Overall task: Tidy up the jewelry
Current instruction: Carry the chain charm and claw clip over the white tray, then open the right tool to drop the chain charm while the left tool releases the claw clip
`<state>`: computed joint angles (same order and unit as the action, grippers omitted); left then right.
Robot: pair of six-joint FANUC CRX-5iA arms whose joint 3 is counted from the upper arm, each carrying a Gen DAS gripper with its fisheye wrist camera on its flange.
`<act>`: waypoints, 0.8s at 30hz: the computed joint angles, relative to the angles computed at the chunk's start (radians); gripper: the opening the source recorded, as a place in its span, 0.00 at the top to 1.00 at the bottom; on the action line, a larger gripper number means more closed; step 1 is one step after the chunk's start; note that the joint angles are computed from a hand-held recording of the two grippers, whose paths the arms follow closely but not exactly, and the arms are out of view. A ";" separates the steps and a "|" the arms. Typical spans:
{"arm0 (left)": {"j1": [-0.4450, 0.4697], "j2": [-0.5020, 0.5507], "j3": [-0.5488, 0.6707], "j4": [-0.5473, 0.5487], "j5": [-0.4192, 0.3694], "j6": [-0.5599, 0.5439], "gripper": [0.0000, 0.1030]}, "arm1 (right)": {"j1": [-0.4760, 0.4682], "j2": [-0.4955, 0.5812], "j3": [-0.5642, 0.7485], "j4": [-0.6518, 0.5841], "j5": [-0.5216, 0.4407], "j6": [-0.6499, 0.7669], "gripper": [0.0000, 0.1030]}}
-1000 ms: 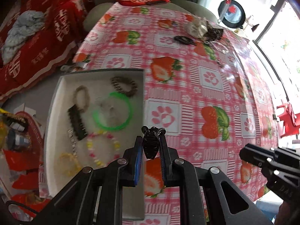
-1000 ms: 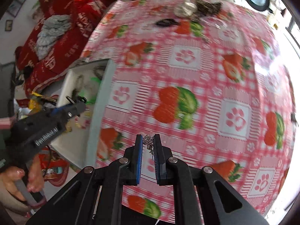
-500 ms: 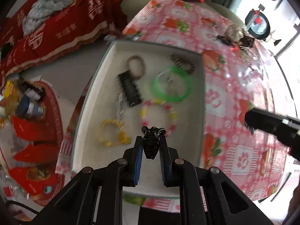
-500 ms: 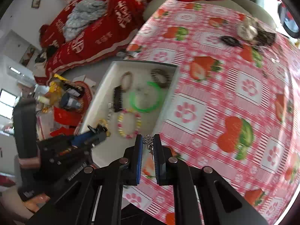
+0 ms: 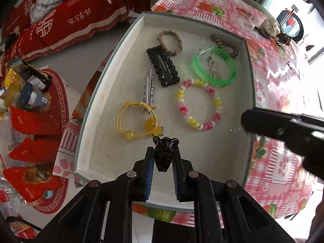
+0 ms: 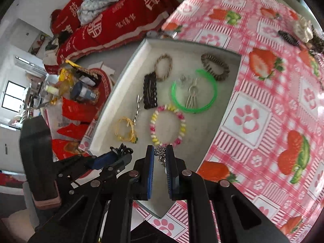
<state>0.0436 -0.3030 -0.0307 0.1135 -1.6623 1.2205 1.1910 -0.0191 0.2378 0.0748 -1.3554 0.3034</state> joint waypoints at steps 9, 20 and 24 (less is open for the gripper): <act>-0.019 0.004 -0.018 -0.042 0.019 0.006 0.77 | -0.037 0.048 -0.011 -0.096 0.012 0.055 0.89; -0.043 0.021 -0.010 -0.078 0.013 0.017 0.77 | -0.069 0.096 0.018 -0.150 -0.030 0.114 0.82; -0.040 0.025 0.005 -0.079 0.008 0.020 0.77 | -0.066 0.113 0.047 -0.136 -0.039 0.108 0.69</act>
